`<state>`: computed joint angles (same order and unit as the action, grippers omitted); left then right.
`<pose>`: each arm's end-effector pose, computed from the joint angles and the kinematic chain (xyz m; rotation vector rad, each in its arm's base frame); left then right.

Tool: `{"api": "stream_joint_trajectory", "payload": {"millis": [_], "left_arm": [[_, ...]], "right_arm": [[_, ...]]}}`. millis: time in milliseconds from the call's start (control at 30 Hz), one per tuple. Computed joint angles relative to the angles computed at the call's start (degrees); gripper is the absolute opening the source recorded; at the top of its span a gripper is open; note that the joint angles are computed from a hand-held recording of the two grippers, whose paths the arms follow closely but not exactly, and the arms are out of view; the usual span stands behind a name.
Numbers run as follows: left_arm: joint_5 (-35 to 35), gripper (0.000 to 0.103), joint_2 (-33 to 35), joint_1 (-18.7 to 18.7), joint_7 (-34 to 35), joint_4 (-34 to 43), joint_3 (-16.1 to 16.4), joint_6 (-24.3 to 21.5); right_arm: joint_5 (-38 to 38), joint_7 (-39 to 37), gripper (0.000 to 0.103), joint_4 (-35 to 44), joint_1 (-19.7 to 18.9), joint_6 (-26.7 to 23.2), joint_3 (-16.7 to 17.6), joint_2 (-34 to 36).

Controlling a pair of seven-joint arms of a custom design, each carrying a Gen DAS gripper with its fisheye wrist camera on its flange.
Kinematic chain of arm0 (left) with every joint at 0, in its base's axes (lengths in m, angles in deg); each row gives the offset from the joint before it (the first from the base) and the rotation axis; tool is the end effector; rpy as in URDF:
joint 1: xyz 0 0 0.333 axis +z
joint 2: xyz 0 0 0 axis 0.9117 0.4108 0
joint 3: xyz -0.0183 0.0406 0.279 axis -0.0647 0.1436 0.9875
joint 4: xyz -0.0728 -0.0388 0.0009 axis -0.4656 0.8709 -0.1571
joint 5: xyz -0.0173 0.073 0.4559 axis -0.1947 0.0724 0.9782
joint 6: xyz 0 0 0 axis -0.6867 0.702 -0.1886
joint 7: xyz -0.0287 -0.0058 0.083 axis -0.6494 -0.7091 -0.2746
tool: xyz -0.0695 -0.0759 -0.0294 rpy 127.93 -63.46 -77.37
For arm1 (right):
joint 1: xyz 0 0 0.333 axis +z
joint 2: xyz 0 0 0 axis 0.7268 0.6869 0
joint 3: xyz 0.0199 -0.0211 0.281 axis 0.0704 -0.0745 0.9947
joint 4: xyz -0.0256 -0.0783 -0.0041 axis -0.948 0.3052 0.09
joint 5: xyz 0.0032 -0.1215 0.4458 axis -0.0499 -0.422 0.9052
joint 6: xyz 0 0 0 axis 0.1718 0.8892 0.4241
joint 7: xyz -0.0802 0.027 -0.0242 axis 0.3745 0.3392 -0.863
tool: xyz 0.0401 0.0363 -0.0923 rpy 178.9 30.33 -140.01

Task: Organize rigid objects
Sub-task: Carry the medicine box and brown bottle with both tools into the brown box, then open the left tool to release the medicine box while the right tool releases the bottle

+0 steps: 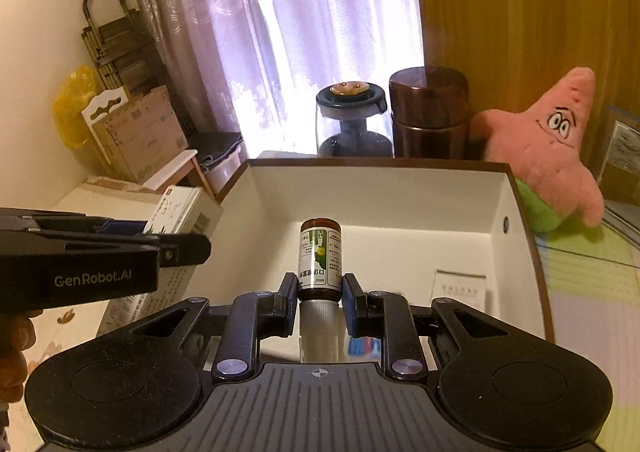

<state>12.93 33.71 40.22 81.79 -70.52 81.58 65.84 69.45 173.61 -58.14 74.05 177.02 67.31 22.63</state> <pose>0.6868 -0.3907 0.5048 -1.6860 1.8577 -0.8314 0.6748 0.4346 0.4737 -1.7942 1.4519 -0.3988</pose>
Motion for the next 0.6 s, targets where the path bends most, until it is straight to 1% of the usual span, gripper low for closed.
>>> {"api": "stream_joint_trajectory", "payload": {"millis": [200, 300, 467, 600], "left_arm": [[-2.17, 0.034, 8.56, -0.32, 1.14, 11.33, 0.95, -3.40], [-4.21, 0.034, 12.71, -0.41, 2.35, 16.44, 1.35, -5.18], [-6.94, 0.034, 18.71, -0.62, 4.53, 23.70, 2.12, -8.72], [-8.62, 0.034, 21.84, -0.62, 5.82, 27.11, 2.48, -10.81]], "right_arm": [[1.17, -0.41, 0.020, 12.29, 0.59, -6.10, -0.43, 8.86], [2.20, -0.81, 0.020, 17.08, 0.77, -8.58, -0.58, 12.49], [3.98, -1.85, 0.020, 23.38, 1.00, -12.25, -0.70, 17.44], [5.42, -2.24, 0.020, 25.26, 1.16, -13.89, -0.70, 19.32]]}}
